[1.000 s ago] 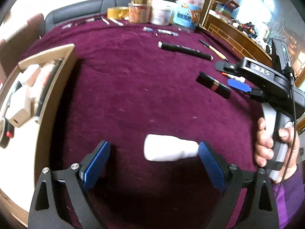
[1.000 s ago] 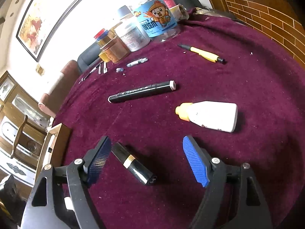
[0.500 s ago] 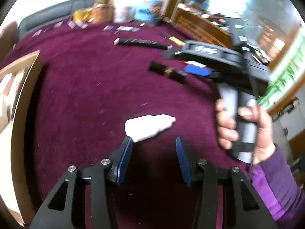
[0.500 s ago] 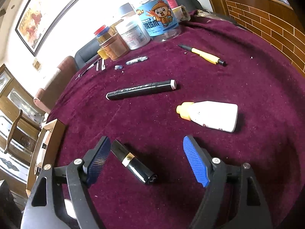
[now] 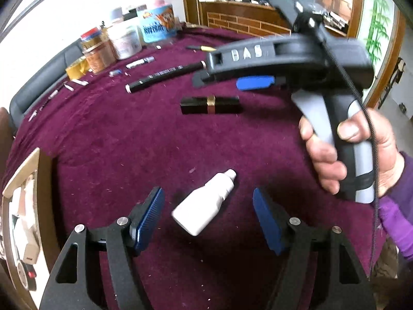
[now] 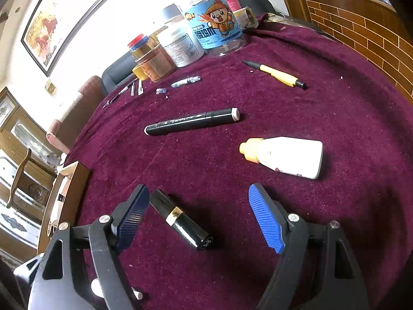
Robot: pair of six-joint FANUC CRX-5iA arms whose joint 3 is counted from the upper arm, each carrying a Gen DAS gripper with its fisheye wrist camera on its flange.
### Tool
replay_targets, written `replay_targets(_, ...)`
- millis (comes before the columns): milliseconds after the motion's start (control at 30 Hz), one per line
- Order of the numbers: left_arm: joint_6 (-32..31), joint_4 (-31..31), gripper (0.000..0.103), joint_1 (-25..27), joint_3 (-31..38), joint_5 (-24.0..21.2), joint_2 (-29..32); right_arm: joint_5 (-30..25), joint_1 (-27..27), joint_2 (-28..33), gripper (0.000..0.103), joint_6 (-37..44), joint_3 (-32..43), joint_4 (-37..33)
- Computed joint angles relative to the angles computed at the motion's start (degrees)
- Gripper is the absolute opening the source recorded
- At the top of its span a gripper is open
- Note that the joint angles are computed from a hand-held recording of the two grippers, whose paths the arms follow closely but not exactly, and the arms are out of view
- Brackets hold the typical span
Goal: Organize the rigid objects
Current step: 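Close the left tool on the white dropper bottle and lift it, then grasp the black-and-gold lipstick tube with the right tool while the left holds the bottle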
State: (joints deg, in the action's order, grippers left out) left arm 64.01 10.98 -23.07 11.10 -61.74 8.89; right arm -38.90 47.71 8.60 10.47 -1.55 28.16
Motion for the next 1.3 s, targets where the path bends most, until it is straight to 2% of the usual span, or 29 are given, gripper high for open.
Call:
replay_targets(67,1.9,-1.7,0.035,-0.5,1.1,-1.6,0.7,-0.1,0.0,0.0,0.080,-0.1,0.0,0.0)
replay_targets(100,2.6,-2.0,0.029,-0.5,1.6,-2.6,1.0,0.0,0.0,0.0,0.080,-0.2,0.0,0.1)
replay_targets(333,5.4,1.7,0.028,1.3,-2.1,0.5,-2.1,-0.1,0.1,0.1,0.080,-0.2,0.0,0.2)
replay_targets(567,6.2,0.4,0.029,0.1,-0.6,1.2,0.3,0.2,0.1,0.0,0.081,-0.4,-0.1,0.2)
replay_targets(600,6.6,0.4,0.028,-0.1,-0.7,1.4,0.3,0.2,0.0,0.0,0.081,-0.4,-0.1,0.2)
replay_targets(633,7.2,0.2,0.023,-0.2,-0.5,1.0,0.6,0.1,0.1,0.0,0.081,-0.4,0.0,0.3)
replay_targets(767,7.9,0.8,0.022,0.2,-2.0,1.9,-0.6,0.0,0.1,0.0,0.081,-0.3,0.0,0.3)
replay_targets(900,9.4,1.1,0.022,1.4,-4.0,2.7,-2.6,-0.4,0.0,0.3,0.082,0.5,0.5,0.0)
replay_targets(1100,11.6,5.1,0.022,5.4,-9.7,5.6,-8.6,-0.8,0.0,0.5,0.082,1.0,0.8,-0.2)
replay_targets(1167,13.2,3.9,0.022,6.2,-10.5,5.5,-10.5,-2.7,0.2,1.2,0.082,2.3,2.3,-1.0)
replay_targets(1300,14.3,2.0,0.022,7.7,-11.6,5.5,-13.1,-15.1,2.0,5.9,0.081,10.9,11.5,-3.9)
